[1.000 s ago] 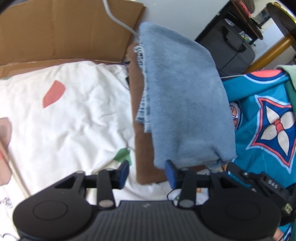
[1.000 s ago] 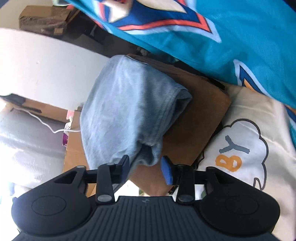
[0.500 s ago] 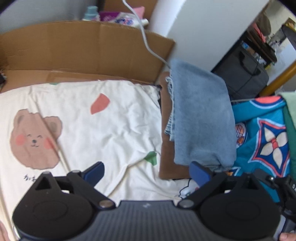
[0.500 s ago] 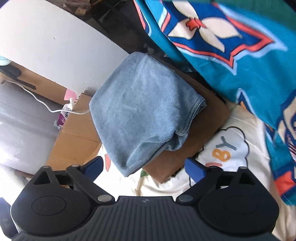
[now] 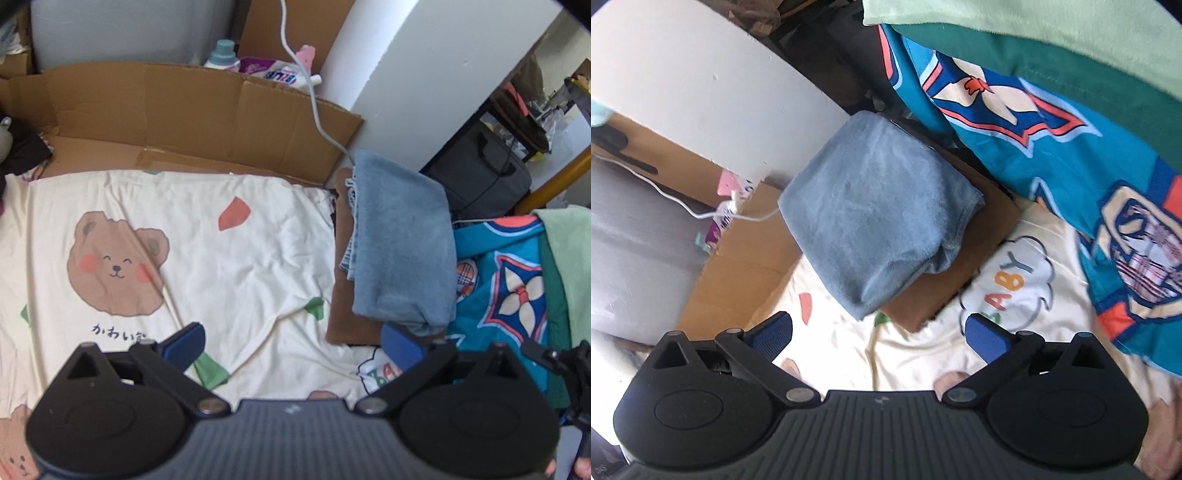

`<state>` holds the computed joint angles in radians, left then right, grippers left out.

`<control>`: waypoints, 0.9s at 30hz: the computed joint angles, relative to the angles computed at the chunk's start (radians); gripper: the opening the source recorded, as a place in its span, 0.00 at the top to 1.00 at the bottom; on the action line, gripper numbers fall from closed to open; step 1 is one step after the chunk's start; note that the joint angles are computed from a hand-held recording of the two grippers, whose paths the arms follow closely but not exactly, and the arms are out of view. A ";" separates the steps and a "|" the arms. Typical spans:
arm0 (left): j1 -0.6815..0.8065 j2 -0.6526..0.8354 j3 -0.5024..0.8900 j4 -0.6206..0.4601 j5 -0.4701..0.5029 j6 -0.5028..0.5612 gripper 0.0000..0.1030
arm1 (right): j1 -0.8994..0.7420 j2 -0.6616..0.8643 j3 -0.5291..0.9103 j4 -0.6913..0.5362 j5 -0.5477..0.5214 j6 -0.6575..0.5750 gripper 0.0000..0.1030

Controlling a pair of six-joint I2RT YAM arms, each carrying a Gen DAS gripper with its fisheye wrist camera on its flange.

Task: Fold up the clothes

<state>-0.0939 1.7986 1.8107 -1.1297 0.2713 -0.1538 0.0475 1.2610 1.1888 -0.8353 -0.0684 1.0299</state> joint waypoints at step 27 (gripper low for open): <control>0.087 -0.328 0.021 -0.237 -0.006 0.149 0.00 | 0.579 0.134 0.647 -0.571 0.445 0.037 0.00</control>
